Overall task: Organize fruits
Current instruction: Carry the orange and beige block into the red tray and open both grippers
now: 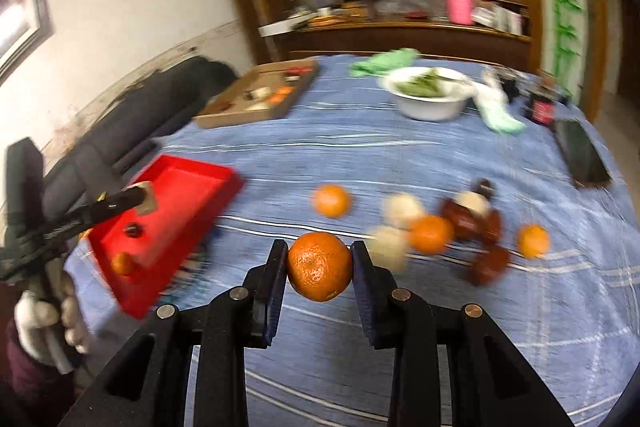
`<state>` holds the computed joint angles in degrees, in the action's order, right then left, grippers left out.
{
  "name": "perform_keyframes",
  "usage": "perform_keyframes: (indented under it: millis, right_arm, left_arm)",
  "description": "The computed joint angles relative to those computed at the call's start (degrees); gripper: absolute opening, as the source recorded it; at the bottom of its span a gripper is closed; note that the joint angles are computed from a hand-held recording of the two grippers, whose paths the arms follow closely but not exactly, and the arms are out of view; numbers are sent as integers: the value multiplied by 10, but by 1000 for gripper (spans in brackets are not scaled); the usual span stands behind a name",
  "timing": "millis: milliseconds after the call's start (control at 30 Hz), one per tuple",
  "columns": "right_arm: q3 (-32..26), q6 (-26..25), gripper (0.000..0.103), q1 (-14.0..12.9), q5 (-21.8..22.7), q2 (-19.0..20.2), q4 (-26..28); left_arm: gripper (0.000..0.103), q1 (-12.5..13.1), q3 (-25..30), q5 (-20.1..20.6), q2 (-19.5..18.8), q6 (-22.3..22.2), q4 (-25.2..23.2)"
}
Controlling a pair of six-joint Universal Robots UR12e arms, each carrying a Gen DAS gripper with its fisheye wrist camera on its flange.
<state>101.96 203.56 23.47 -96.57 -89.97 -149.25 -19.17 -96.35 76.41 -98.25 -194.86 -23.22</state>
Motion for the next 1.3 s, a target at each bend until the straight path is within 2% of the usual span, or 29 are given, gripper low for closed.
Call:
perform_keyframes:
  millis: [133,267,433,600,833,1033,1100,1167,1300]
  right_arm:
    - [-60,-26,35,21,47,49,14]
    - [-130,-56,35,43,86,111,33]
    - [-196,-80,35,65,96,176,76]
    - [-230,-87,35,72,90,211,119]
    - [-249,-90,36,71,94,227,139]
    - [-245,-89,45,72,87,220,118]
    - [-236,-88,46,73,77,211,107]
    - [-220,-78,53,74,58,197,92]
    - [-194,-46,59,82,-7,174,93]
  left_arm:
    - [27,26,-8,24,9,-3,-1]
    - [27,45,-3,39,6,-3,-32]
    - [27,63,-9,25,5,-14,-51]
    - [27,74,-9,4,-2,-23,-55]
    - [27,77,-4,-10,-10,-36,-60]
    - [42,76,-11,-6,0,-52,-42]
    - [50,77,-16,-3,6,-66,-34]
    - [51,78,-25,-1,15,-85,-21]
    - [55,77,-46,11,34,-117,6]
